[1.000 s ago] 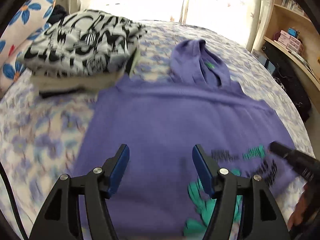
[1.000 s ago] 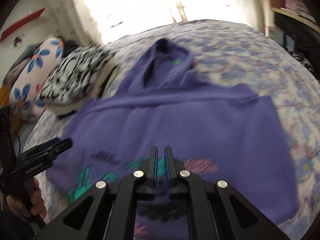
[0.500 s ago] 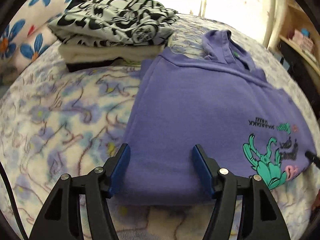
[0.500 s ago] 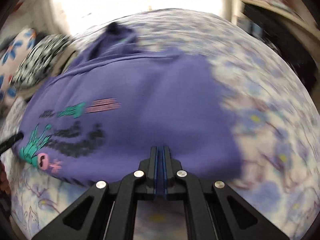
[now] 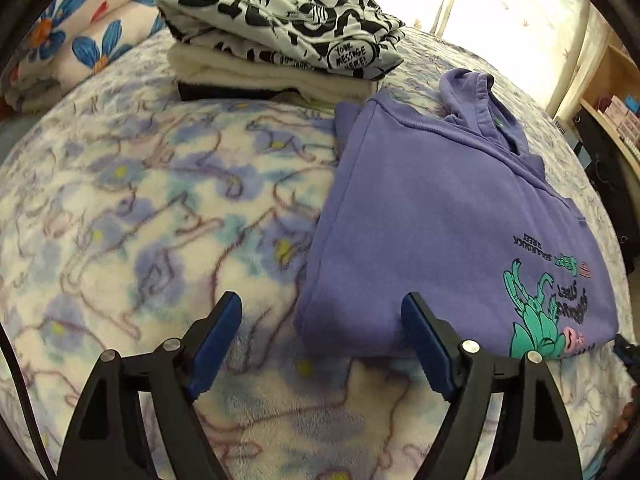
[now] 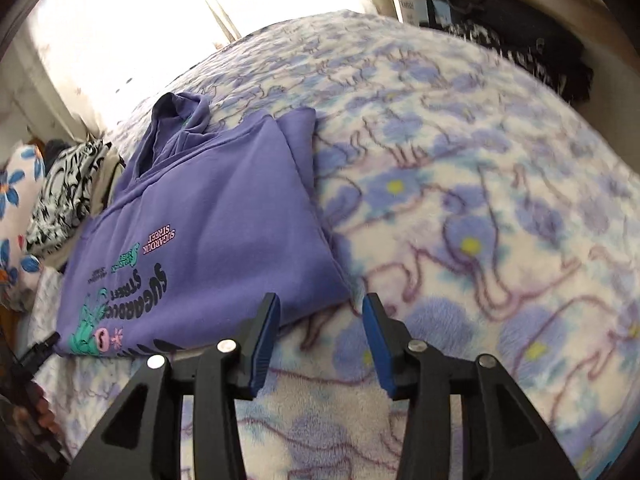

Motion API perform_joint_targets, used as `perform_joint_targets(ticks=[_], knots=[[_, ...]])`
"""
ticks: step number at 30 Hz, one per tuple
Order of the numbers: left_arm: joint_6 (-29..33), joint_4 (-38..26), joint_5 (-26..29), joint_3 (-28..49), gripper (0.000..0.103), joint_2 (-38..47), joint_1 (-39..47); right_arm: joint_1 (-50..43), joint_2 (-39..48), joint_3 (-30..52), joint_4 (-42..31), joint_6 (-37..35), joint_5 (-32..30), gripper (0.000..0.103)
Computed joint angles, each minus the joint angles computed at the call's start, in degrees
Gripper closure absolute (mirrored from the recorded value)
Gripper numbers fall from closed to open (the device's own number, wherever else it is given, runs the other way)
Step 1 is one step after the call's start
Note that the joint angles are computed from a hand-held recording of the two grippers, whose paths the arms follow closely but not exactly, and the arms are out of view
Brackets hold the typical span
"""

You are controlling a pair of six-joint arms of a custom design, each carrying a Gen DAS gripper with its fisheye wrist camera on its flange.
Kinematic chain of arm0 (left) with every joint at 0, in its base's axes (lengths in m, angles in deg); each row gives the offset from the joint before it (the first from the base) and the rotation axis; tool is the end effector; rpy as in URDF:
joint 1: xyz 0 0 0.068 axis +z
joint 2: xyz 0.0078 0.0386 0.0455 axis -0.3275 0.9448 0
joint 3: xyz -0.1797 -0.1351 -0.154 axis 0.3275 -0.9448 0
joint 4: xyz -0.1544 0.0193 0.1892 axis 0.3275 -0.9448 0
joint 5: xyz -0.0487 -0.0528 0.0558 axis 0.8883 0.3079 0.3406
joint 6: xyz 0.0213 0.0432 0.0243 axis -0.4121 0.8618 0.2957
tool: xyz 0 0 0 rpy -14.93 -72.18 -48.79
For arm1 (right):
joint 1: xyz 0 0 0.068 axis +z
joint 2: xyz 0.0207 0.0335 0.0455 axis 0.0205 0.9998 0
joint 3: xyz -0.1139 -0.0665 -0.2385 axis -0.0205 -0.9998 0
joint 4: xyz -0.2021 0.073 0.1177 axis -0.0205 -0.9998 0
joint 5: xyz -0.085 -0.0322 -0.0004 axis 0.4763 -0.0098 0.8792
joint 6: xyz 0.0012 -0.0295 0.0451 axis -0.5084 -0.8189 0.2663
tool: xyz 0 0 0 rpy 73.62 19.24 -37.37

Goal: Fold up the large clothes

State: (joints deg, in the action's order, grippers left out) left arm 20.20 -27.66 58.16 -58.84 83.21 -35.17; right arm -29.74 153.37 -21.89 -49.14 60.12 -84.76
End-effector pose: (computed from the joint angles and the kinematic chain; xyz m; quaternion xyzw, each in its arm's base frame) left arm 0.1204 -0.0260 0.1506 -0.2627 0.9226 -0.0316 0.2808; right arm 0.2295 -0.1175 0.1762 0.0068 0.9586 0.1476 0.2435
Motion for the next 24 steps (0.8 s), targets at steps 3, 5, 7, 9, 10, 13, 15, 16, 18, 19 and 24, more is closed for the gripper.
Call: perform_joint_targets(ticks=[3,5,7,9,10,13,15,16,18,19,24], knots=[[0.27,2.88,3.28,-1.83,0.022,0.51,2.40,0.77,2.30,0.28,0.04,0.70,-1.41,0.060],[0.57,5.48,6.27,-3.25,0.020,0.48,4.68,1.96,4.21,0.83,0.37,2.34,-2.39,0.060],[0.98,9.00,9.08,-4.42,0.017,1.81,7.12,3.06,6.42,1.73,0.76,4.72,-3.86,0.058],[1.15,12.39,10.56,-5.21,0.012,4.02,8.29,3.64,8.46,2.58,1.37,7.15,-5.89,0.052],[1.16,14.95,11.27,-5.42,0.009,6.32,8.78,4.16,9.53,2.93,1.97,8.78,-6.82,0.051],[0.80,19.83,10.93,-5.33,0.002,11.41,8.57,6.09,11.51,3.16,4.69,12.54,-7.87,0.049],[-0.11,22.36,9.53,-4.55,0.001,15.04,7.33,7.11,11.59,2.31,7.33,14.42,-8.44,0.049],[-0.74,23.49,8.48,-4.05,0.001,16.53,6.34,7.53,11.64,1.95,8.50,15.13,-8.80,0.049],[-1.24,24.26,7.22,-3.27,0.005,17.73,5.49,8.34,10.88,0.94,10.53,15.98,-7.82,0.053],[-2.16,24.50,5.56,-2.96,0.023,17.87,4.02,8.50,10.46,0.51,11.16,15.95,-7.63,0.056],[-4.78,19.07,-1.29,0.76,0.074,17.26,-1.65,8.03,7.23,-1.19,11.82,15.12,-7.26,0.087]])
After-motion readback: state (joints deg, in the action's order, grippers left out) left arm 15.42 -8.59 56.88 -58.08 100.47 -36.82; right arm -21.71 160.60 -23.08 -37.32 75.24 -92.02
